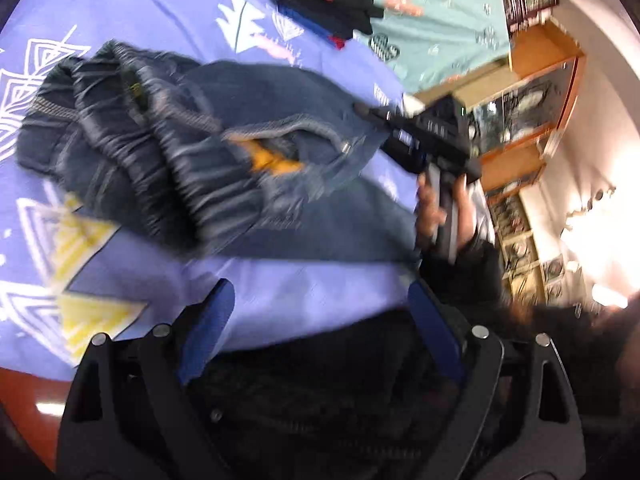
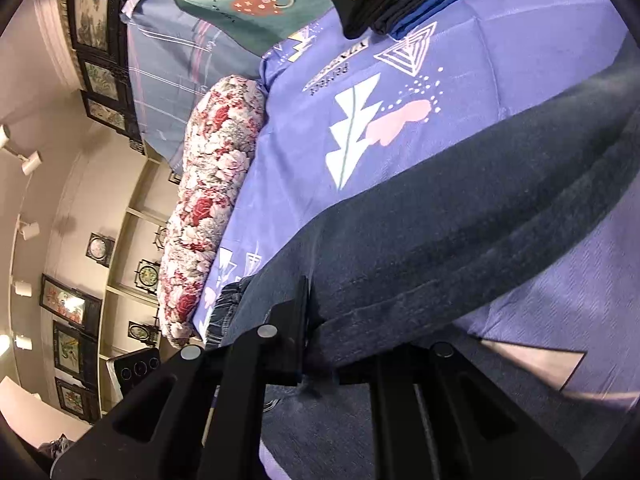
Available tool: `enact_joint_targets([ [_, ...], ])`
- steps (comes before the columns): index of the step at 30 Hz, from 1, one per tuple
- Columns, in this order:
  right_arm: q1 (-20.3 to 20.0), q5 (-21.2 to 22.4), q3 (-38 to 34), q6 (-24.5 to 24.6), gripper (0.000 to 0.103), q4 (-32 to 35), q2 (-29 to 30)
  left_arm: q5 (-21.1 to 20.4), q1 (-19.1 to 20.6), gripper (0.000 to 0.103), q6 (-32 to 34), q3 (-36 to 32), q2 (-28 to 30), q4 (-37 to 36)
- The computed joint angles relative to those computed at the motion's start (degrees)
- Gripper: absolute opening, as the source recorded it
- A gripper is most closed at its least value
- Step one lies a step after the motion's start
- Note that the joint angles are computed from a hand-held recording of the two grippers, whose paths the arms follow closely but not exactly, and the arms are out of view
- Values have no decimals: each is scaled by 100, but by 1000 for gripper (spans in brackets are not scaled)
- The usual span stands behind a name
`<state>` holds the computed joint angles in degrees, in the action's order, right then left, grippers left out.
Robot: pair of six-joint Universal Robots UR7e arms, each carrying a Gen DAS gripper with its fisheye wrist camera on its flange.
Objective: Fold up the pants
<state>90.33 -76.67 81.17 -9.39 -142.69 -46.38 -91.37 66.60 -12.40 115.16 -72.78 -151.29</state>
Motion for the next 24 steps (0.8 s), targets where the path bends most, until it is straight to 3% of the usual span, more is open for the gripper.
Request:
enact_joint_targets([
  [3,-3,119,123,-64,11,-47,-63,-23,91,94,-572,-238,350,-280],
  [10,-51,403,511,-330,11,-125,-298,352,75,98,-1456,-449,675,-785],
  [15,-41,504,683,-596,11,59,-399,556,60,98,-1779,-394,547,-1129],
  [19,29,536,857,-838,11,153,-487,579,141,101,-1899,-630,635,-909],
  [22,44,512,862,-845,11,222,-445,784,150,95,-1602,-784,723,-1092],
  [24,75,433,844,-821,11,214,-418,1176,33,64,-1231,-960,709,-974],
])
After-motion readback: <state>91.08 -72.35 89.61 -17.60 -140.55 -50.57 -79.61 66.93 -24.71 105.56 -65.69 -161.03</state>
